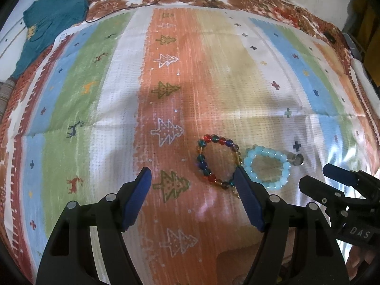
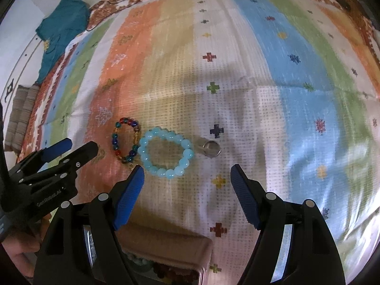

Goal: Organize jewelry
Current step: 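Move both open tools forward toward the multicolour and light blue bracelets, then grasp the multicolour bracelet with left tool while right tool grasps light blue bracelet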

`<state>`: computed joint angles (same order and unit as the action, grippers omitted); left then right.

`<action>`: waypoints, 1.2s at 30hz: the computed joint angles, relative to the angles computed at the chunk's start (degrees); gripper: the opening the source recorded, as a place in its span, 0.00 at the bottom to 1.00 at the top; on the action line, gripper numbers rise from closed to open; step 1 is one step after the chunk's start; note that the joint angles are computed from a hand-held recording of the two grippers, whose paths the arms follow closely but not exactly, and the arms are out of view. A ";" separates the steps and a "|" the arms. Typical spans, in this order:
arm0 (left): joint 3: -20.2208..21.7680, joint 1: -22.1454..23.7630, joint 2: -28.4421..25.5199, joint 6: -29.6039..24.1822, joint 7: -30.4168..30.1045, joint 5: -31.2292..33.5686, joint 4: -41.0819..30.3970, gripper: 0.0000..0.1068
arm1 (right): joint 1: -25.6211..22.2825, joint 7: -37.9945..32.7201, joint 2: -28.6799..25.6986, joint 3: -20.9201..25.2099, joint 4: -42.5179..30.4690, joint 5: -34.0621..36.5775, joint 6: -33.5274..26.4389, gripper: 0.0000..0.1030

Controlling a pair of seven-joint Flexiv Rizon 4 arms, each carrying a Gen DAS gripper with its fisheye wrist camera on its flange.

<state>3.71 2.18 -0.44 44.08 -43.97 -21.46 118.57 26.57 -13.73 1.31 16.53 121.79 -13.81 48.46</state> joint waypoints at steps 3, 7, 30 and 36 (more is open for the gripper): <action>-0.23 -0.05 -0.80 0.36 0.29 -0.14 -0.20 0.67 | -0.29 0.23 -0.67 -0.34 0.15 1.70 1.11 0.73; -0.38 -0.04 -1.83 0.77 -1.41 0.74 -0.41 0.65 | -0.39 -0.53 -1.86 -0.69 -0.46 2.11 1.10 0.72; -1.20 -0.67 -4.84 4.83 -0.63 3.57 0.79 0.25 | 0.13 -2.50 -6.16 -1.48 -3.17 2.68 -2.22 0.20; -1.20 -0.56 -4.55 4.84 -0.59 3.31 1.14 0.09 | -0.08 -3.18 -5.97 -1.43 -2.50 3.29 -0.76 0.12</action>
